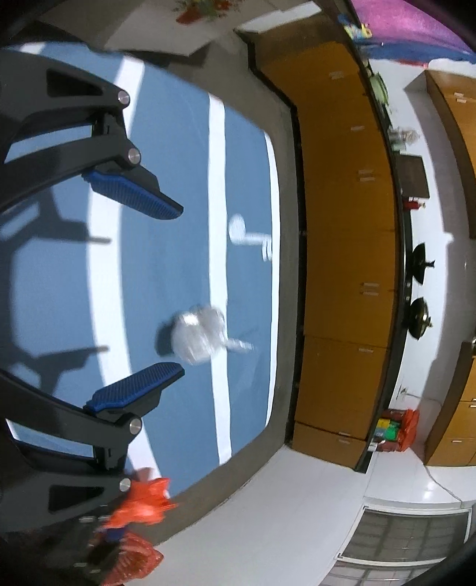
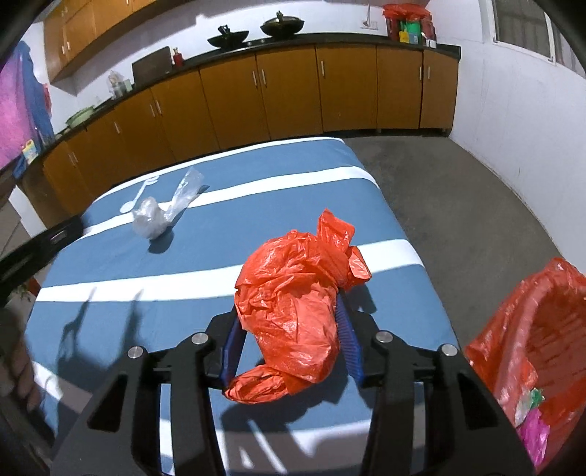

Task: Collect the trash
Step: 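Grasp the clear plastic bag with the left gripper while the right holds the red bag, then carry the red and clear bags over the red basket with both grippers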

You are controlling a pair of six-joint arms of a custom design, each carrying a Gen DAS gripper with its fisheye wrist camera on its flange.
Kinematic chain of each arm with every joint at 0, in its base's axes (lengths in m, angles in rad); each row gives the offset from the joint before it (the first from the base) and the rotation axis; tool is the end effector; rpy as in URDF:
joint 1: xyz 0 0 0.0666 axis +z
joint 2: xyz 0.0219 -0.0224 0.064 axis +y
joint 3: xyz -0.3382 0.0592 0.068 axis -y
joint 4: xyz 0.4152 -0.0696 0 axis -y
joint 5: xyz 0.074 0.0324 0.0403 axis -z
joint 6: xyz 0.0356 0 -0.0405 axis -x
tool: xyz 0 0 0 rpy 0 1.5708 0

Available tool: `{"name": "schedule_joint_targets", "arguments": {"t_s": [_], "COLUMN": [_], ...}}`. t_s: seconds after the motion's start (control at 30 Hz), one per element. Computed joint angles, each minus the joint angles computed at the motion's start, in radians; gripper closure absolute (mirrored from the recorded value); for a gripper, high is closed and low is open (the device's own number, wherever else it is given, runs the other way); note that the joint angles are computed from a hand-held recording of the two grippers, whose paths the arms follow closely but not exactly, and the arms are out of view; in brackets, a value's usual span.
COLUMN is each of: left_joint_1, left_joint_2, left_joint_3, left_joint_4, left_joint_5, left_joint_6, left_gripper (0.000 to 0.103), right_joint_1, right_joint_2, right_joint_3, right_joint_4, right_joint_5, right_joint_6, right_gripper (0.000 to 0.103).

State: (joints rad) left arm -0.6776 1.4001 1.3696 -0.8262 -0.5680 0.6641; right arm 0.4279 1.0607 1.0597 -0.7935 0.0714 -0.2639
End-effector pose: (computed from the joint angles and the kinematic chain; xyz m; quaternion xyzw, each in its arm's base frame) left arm 0.4125 -0.3079 0.3840 -0.0919 0.9000 -0.0029 0.4260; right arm 0.3723 0.1666 0.3803 -0.0623 0.9230 0.0972 0.3670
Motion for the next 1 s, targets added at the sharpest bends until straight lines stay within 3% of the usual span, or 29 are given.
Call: {"name": "schedule_joint_targets", "arguments": {"t_s": [0.2, 0.4, 0.47, 0.57, 0.77, 1.0], "left_joint_1": [0.026, 0.057, 0.066, 0.067, 0.029, -0.060], "left_joint_2": [0.167, 0.265, 0.277, 0.249, 0.121, -0.017], "left_joint_3": [0.161, 0.257, 0.263, 0.218, 0.091, 0.023], "left_joint_4": [-0.050, -0.119, -0.138, -0.108, -0.020, -0.028], "left_joint_5": [0.034, 0.095, 0.123, 0.127, 0.097, 0.035], "left_joint_6": [-0.017, -0.014, -0.005, -0.004, -0.016, 0.007], "left_gripper": [0.029, 0.058, 0.080, 0.086, 0.088, 0.088], "right_joint_1": [-0.009, -0.024, -0.033, -0.045, -0.061, -0.077], "right_joint_2": [-0.028, -0.024, -0.026, -0.036, -0.094, -0.208], "right_joint_3": [-0.019, -0.017, -0.016, -0.016, -0.026, -0.052], "right_joint_4": [0.004, 0.002, -0.001, -0.001, 0.001, -0.017], "right_joint_5": [-0.024, -0.053, -0.061, -0.066, -0.070, -0.059], "right_joint_6": [-0.001, 0.005, 0.004, 0.001, 0.002, 0.016], "right_gripper": [0.056, 0.056, 0.056, 0.056, 0.056, 0.056]}}
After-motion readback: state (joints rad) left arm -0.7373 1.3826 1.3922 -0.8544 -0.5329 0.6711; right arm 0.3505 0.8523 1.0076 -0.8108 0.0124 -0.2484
